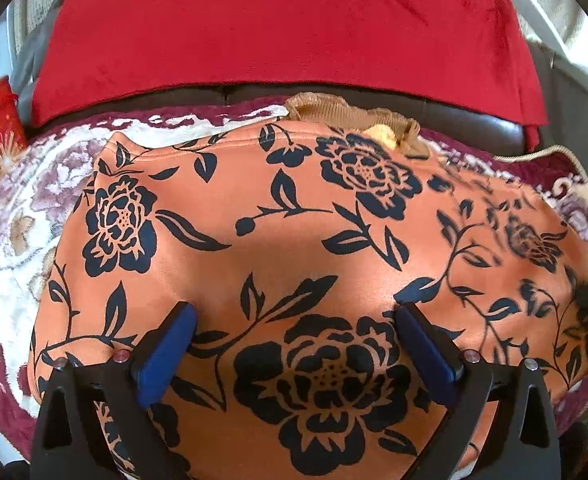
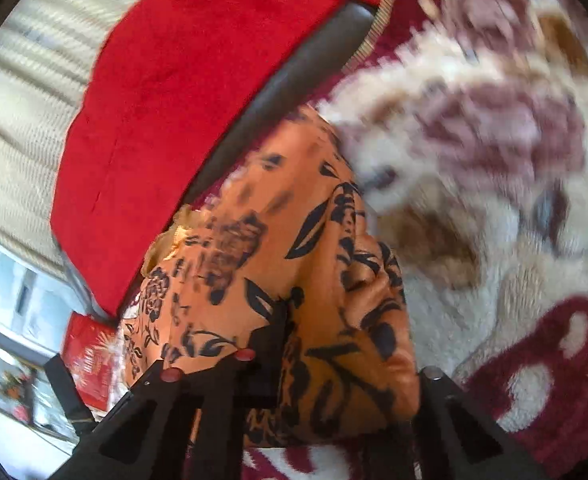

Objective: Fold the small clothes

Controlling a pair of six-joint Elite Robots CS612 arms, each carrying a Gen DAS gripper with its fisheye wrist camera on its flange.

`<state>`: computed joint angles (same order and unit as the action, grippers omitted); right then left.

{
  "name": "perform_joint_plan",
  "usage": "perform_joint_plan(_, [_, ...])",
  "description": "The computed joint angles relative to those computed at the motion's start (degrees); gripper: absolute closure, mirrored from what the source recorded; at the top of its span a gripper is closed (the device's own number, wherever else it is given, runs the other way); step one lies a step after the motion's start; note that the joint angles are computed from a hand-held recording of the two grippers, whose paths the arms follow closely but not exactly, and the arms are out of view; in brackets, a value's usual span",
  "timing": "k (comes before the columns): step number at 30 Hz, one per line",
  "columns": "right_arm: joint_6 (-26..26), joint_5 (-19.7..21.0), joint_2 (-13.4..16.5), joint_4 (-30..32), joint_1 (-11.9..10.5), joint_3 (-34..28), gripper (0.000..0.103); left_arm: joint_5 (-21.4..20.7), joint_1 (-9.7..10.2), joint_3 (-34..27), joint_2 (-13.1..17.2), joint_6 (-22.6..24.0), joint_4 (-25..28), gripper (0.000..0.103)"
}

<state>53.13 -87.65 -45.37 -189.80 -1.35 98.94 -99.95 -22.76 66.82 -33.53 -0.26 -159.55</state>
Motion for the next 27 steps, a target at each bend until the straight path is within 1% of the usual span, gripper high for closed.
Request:
perform_joint_plan(1, [-2.4,-2.2,-0.5,0.0,0.8,-0.8,0.091,-2.2,0.63,-0.1,0.0,-1.2,-0.3,0.004])
perform_joint_plan(2, [-4.0,-3.3,-0.8,-0.2,1.3,-1.5,0.091,-4.0,1.43,0.1,-0.1,-3.5,-2.0,0.004])
perform_joint_plan(4, [-9.2,-5.4,-1.2,0.0,2.8,-4.2,0.091,-6.4,3.21,0.3,-0.2,-9.0,-5.9,0.004])
perform_joint_plan(5, [-11.1,-5.9,-1.2,0.0,3.4,-5.3,0.092,-7.5,3.90,0.2,-0.1,-10.9,-6.6,0.004])
perform_joint_plan(7, [-16.3,-6.7,-0.7,0.9,5.0,-8.8,0.092,-12.7,6.14,-1.2,0.6,-16.2,-8.2,0.004])
perform_joint_plan(9, [-21.6,-7.6,0.5,2.4,6.8,-12.4,0.092,-16.2,7.52,-2.5,1.2,-19.4,-9.6,0.004])
perform_joint_plan(10, [-23.4,-7.5,1.2,3.4,7.4,-13.9,0.092,-19.6,8.35,-3.7,1.8,-20.6,-10.1,0.004])
perform_joint_plan(11, [-25.4,-6.8,2.0,4.9,8.2,-15.7,0.092,-22.3,8.72,-4.5,2.3,-21.0,-9.8,0.004])
perform_joint_plan(12, [-27.1,-5.9,3.1,6.9,8.9,-17.6,0.092,-25.9,9.28,-6.1,3.1,-21.4,-8.9,0.004])
perform_joint_plan(14, [-29.4,-4.7,5.0,10.2,9.9,-20.4,0.092,-32.4,9.82,-9.2,5.1,-23.3,-8.0,0.004])
perform_joint_plan(15, [-30.9,-4.4,6.3,12.6,10.5,-22.2,0.092,-34.1,9.73,-10.2,5.7,-23.2,-6.4,0.004])
perform_joint_plan(16, [-31.8,-4.2,7.4,14.9,11.0,-23.6,0.092,-35.3,9.57,-11.4,6.2,-22.0,-3.4,0.004])
perform_joint_plan(17, [-31.7,-3.3,8.3,16.7,11.1,-24.6,0.092,-37.6,9.33,-13.4,7.2,-20.0,0.7,0.004])
perform_joint_plan(18, [-30.9,-1.9,9.1,18.1,11.1,-25.3,0.092,-39.5,9.27,-14.8,8.0,-18.7,3.3,0.004])
perform_joint_plan(19, [-30.3,-1.4,9.4,18.2,11.1,-25.3,0.092,-40.1,8.96,-16.3,8.5,-18.3,6.4,0.004])
perform_joint_plan(20, [-30.4,-1.8,9.4,17.7,11.3,-25.2,0.092,-40.0,8.78,-17.0,8.8,-18.5,7.1,0.004])
perform_joint_plan(22, [-30.8,-2.5,9.0,16.4,11.4,-24.4,0.092,-42.1,8.36,-19.6,10.1,-18.8,7.1,0.004])
perform_joint_plan(24, [-32.1,-3.3,8.3,15.3,11.7,-23.5,0.092,-42.2,7.94,-21.8,10.9,-18.9,9.3,0.004])
perform_joint_plan(25, [-32.9,-4.1,8.1,14.8,12.0,-23.3,0.092,-42.8,7.66,-23.1,11.4,-18.1,11.0,0.006])
perform_joint_plan(26, [-33.4,-4.3,8.1,14.5,12.0,-23.3,0.092,-43.4,7.49,-24.0,11.7,-17.1,11.9,0.029])
perform_joint_plan(27, [-33.6,-4.4,7.9,14.1,12.1,-23.1,0.092,-43.3,7.29,-24.5,11.7,-14.9,14.1,0.046])
